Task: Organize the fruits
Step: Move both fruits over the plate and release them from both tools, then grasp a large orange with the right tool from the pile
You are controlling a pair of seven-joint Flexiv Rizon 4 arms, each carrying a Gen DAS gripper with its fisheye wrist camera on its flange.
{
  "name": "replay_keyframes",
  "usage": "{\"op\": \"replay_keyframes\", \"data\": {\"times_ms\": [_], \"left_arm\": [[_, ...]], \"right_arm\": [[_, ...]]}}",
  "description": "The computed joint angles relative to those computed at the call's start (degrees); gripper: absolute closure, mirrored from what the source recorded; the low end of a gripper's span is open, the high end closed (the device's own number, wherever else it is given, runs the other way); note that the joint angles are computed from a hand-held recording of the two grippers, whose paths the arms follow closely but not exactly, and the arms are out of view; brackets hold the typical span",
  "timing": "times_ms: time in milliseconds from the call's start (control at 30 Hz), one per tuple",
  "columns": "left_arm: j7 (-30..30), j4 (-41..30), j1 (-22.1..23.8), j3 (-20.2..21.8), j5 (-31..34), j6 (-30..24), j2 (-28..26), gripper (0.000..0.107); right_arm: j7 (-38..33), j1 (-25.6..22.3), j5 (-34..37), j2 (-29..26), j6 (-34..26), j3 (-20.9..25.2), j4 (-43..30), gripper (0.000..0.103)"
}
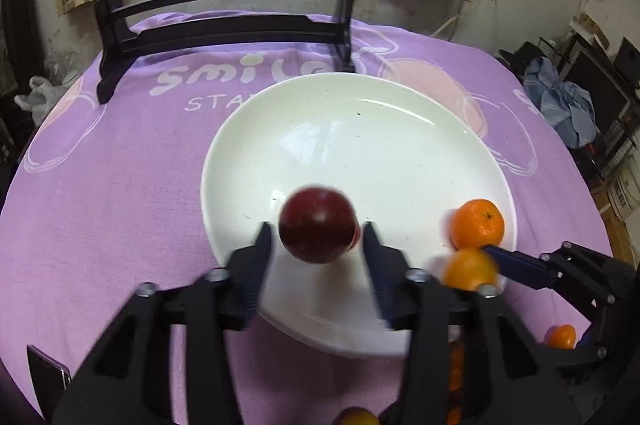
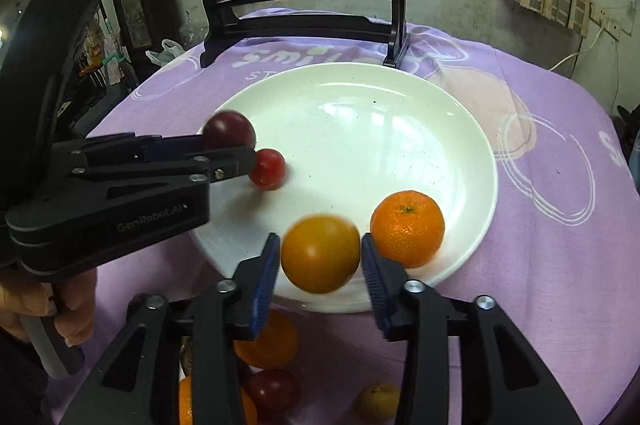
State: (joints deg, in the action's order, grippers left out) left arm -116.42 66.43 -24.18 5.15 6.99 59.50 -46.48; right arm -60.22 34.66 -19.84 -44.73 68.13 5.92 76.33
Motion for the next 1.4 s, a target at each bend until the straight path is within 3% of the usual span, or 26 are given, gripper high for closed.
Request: {"op": "replay_keyframes", "data": {"times_ms": [33, 133, 233, 300, 433, 567, 667, 800, 933, 1033, 1100, 1167, 1267, 1400], "left_arm": [[-1.68, 0.22, -0.74, 1.23, 0.66, 0.25, 0.30, 0.028], [-4.77, 3.15, -2.01, 2.83, 2.94, 1.85, 3.26, 0.025], [-7.29, 7.93, -3.43, 3.95, 5.35, 4.16, 7.51, 0.013], [-10.27, 10.75, -5.08, 5.35, 7.82, 4.86, 10.00, 0.012], [-13.70, 18.32, -5.91, 4.12, 10.19, 8.50, 14.71, 0.012], [-16.55, 23.71, -8.16, 3.89, 13.63, 9.48, 18.05, 0.011], [-19.96, 24.53, -11.21, 5.76, 19.32, 9.05, 19.07, 0.008], [-21.91, 24.31, -11.15, 4.83, 22.64, 7.09, 18.69, 0.008], [-23.32, 26.47, -8.51, 3.47, 22.21, 10.61, 18.99, 0.008], [-25.73, 27.00, -9.10, 5.57, 24.01, 11.54, 18.72, 0.008], [-24.22, 27.22, -7.34, 4.07, 21.68, 9.25, 18.85, 0.009], [-23.75, 29.35, -5.11, 2.79, 19.44, 12.69, 19.32, 0.009], [-25.72, 29.38, -6.00, 4.55, 19.45, 11.16, 19.57, 0.009], [-24.91, 31.28, -3.85, 2.86, 16.67, 13.36, 20.09, 0.009]], "right_arm": [[1.63, 0.79, -0.53, 0.69, 1.56, -1.54, 1.38, 0.044], [2.51, -0.05, 0.16, 3.04, 5.26, -0.68, 5.31, 0.043], [4.65, 0.47, -0.66, 6.41, 8.35, -2.05, 10.77, 0.037], [6.86, 1.27, -1.78, 8.97, 10.79, -3.62, 15.16, 0.034], [11.12, 3.49, -5.55, 13.56, 14.20, -6.88, 23.42, 0.032], [16.95, 9.10, -15.19, 18.85, 16.49, -14.29, 32.73, 0.032], [20.95, 10.43, -20.22, 21.18, 16.54, -16.29, 36.78, 0.032], [27.81, 11.33, -26.53, 23.26, 15.28, -18.08, 40.59, 0.032], [30.75, 8.38, -26.93, 24.06, 12.16, -14.63, 42.23, 0.029], [29.87, 5.45, -25.44, 23.00, 8.92, -10.69, 41.20, 0.029], [29.28, 3.76, -25.20, 21.67, 6.92, -8.62, 39.67, 0.029], [28.96, 1.56, -24.70, 20.36, 7.11, -6.68, 38.19, 0.029], [28.88, 0.37, -24.76, 19.78, 5.09, -5.62, 36.73, 0.029], [30.65, -0.57, -27.04, 21.61, 5.75, -5.61, 38.55, 0.029]]}}
